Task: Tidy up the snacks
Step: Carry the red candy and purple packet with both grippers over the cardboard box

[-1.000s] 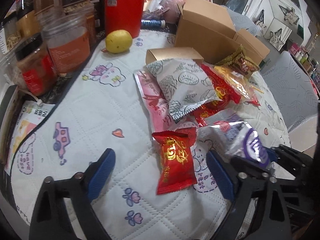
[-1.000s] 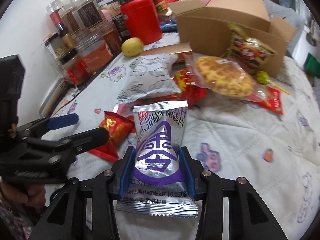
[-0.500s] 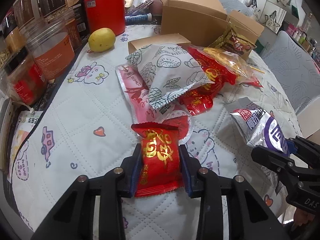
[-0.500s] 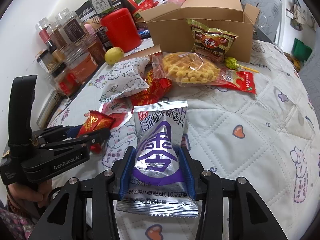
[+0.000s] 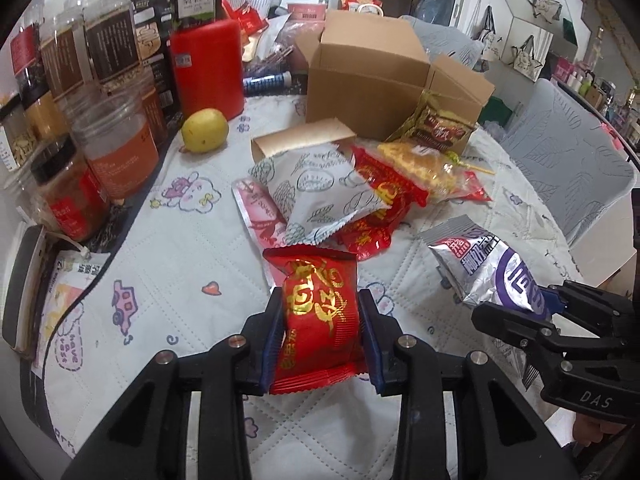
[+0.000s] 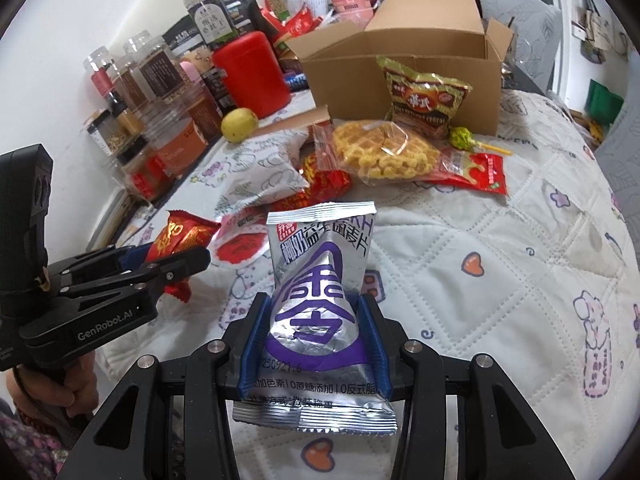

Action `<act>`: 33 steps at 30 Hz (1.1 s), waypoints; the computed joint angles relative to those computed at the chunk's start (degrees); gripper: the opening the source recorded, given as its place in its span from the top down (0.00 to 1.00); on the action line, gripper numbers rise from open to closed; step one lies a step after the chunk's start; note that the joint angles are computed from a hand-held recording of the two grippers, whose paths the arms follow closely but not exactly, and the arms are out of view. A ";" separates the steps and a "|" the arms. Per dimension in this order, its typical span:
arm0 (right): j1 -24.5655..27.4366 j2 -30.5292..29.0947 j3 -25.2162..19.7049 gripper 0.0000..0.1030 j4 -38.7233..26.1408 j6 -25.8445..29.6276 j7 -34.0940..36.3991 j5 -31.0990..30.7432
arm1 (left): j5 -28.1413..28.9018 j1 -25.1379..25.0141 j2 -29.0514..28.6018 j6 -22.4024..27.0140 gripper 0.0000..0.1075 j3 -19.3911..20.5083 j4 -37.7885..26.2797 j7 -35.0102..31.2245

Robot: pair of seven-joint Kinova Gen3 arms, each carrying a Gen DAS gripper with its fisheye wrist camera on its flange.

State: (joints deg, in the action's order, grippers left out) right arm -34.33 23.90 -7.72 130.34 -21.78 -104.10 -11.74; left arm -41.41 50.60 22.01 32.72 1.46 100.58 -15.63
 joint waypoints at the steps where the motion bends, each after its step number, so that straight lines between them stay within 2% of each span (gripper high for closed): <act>1: 0.03 -0.32 -0.09 0.57 0.25 -0.33 -0.05 0.08 | -0.43 0.28 -0.18 -0.01 0.68 -0.18 -0.11 0.23; 7: -0.25 -2.76 0.52 0.57 1.21 -1.69 1.16 0.00 | -3.72 0.80 -1.09 -0.81 0.68 -0.59 -1.36 0.86; 9: 2.44 -2.81 -1.84 0.57 1.96 -5.65 0.22 3.04 | -4.41 0.62 -1.15 -1.24 0.68 -0.49 -1.91 0.71; 11: 3.11 -2.79 -2.12 0.57 2.59 -8.30 0.22 4.22 | -5.28 0.57 -1.24 -1.79 0.68 -0.59 -2.54 0.49; 18: 4.53 -4.80 -1.88 0.57 1.29 -7.89 1.03 5.39 | -6.58 0.18 -0.62 -2.83 0.68 -0.93 -5.93 -1.70; 25: 4.19 -6.47 0.08 0.57 -0.59 -6.77 4.92 2.46 | -7.73 0.47 0.21 -4.23 0.68 -2.77 -9.23 -3.33; 33: 5.98 -6.94 1.05 0.57 -4.09 -4.07 7.45 1.87 | -6.05 -0.60 2.85 -5.53 0.68 -4.15 -14.78 -7.37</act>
State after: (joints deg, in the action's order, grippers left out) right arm -28.35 16.96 -6.68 126.25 -25.85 -96.65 -9.87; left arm -47.46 50.01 24.86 27.19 -2.69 85.81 -23.00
